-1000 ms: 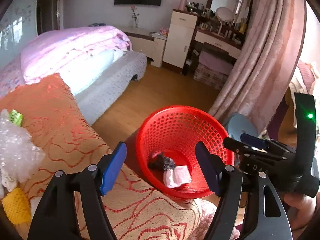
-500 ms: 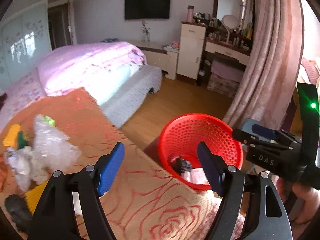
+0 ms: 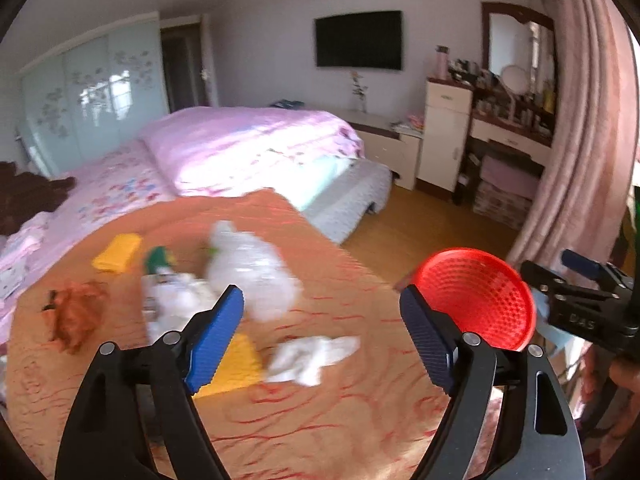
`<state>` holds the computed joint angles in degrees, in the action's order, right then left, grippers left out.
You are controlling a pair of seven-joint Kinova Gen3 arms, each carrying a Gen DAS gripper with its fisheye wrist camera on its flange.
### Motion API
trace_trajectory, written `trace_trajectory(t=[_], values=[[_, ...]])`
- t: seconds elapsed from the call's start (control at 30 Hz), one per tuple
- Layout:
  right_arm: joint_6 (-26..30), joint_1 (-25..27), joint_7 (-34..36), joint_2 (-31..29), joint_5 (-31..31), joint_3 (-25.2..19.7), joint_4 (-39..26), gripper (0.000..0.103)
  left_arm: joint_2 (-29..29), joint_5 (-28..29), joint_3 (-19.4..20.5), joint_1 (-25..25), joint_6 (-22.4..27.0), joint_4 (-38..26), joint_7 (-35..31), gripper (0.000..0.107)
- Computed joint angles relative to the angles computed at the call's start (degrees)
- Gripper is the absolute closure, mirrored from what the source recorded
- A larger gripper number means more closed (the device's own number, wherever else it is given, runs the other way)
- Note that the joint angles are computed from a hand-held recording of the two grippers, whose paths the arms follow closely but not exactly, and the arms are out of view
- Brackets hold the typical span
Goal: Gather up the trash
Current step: 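Move both tools back over the trash on the bedspread, then grasp the crumpled black plastic bag with the left gripper, then grasp the white cloth with the right gripper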
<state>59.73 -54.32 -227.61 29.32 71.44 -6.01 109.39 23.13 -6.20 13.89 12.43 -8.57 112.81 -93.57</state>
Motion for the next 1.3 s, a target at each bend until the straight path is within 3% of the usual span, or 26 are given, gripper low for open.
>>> trace_trajectory(t=[0.3,0.47,0.67,0.8,0.83,0.9,1.1,1.3], values=[[-1.8,-0.6,2.8,-0.4,1.4,-0.6,-2.6,0.011,-1.3,4.0,-7.8,-3.1,2.5,0.3,0.1,0.029],[-3.5,-0.7,4.7,0.1,0.8,-0.3,-3.8,0.011,0.7,2.3,-2.4,-11.3,5.4,-0.3,0.7,0.029],[-6.4,-0.7,6.8,0.5,0.8,0.3,-4.6,0.011,5.3,2.0,8.3,-21.8,8.9,-1.8,-1.1,0.029],[-8.2,-0.8,8.8,1.2,0.8,0.6,-5.7,0.011,6.3,3.2,8.1,-21.5,8.2,-1.5,-1.9,0.032],[-8.6,-0.8,9.3,1.3,0.7,0.8,-5.8,0.011,6.2,3.4,8.3,-21.7,7.8,-1.1,-2.0,0.036],[-9.9,-0.6,10.9,1.9,0.5,1.0,-6.8,0.011,6.8,3.4,9.1,-22.6,8.1,-1.1,-2.2,0.054],[-14.7,-0.1,16.1,3.6,-0.6,2.3,-9.8,0.011,6.9,3.1,11.8,-25.6,5.9,0.5,-2.1,0.069],[-19.4,-0.2,24.0,6.8,-2.4,4.7,-15.1,0.011,5.3,1.1,13.9,-28.7,2.1,3.3,1.2,0.07]])
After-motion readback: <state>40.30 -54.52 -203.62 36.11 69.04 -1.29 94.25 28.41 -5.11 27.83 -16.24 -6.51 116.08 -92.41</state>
